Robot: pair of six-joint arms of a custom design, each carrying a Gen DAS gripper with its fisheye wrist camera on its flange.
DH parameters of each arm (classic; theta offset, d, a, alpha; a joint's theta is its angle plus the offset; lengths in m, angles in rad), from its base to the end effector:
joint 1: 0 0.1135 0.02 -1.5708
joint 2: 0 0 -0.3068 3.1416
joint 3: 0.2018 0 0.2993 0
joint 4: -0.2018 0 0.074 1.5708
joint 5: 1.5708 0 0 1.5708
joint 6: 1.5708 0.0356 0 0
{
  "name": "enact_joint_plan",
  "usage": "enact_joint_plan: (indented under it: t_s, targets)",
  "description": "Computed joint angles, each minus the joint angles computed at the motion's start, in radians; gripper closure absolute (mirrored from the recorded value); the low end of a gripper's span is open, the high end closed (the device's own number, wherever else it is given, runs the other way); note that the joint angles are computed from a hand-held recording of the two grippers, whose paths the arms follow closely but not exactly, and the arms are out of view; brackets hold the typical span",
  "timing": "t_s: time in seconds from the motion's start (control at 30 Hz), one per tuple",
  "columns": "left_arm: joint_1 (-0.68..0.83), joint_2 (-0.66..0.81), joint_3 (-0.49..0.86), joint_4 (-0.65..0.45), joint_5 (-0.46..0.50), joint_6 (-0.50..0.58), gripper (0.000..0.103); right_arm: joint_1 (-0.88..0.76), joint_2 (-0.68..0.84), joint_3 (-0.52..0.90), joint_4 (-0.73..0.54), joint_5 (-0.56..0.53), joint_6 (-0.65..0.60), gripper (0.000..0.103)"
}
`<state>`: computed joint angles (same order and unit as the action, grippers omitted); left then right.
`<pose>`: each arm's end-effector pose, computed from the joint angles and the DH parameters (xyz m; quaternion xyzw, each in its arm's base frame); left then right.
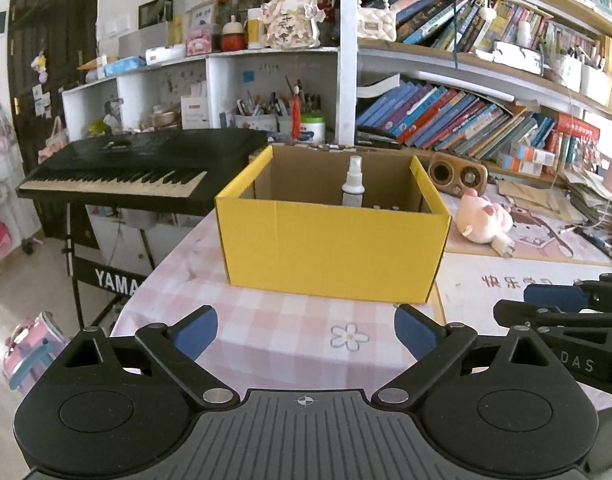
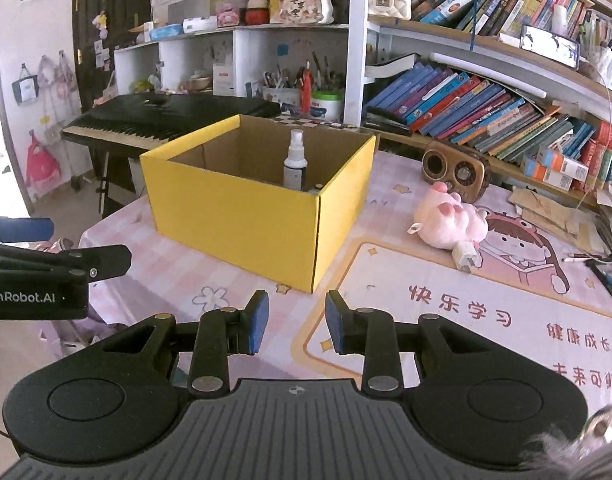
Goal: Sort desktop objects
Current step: 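Withdraw both tools and move toward the pink plush pig and white charger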
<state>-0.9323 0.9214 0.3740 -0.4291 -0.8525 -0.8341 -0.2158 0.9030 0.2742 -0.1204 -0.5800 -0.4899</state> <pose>0.1232 -0.1210 0.1757 -0.0782 0.8755 0.0449 0.4747 0.1785 -0.0192 0.1598 -0.2331 0.8547 0.1138 0.4497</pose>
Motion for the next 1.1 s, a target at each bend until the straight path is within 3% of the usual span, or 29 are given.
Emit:
enact_joint_plan:
  t_s: [0.3, 0.53, 0.73, 1.1]
  targets:
    - [-0.101, -0.016, -0.005, -0.12, -0.05, -0.12, 0.006, -0.009, -0.116, -0.049, -0.091, -0.013, -0.02, 0.074]
    - [-0.137, -0.017, -0.01, -0.143, -0.047, -0.143, 0.006, -0.001, -0.195, -0.065, -0.189, -0.013, -0.061, 0.071]
    - [-0.13, 0.005, -0.015, -0.087, -0.012, -0.105, 0.006, -0.031, -0.223, -0.072, -0.235, -0.012, -0.095, 0.07]
    - [-0.102, 0.109, -0.006, 0.118, 0.077, 0.063, 0.006, -0.184, -0.151, -0.066, -0.217, -0.042, -0.144, 0.069]
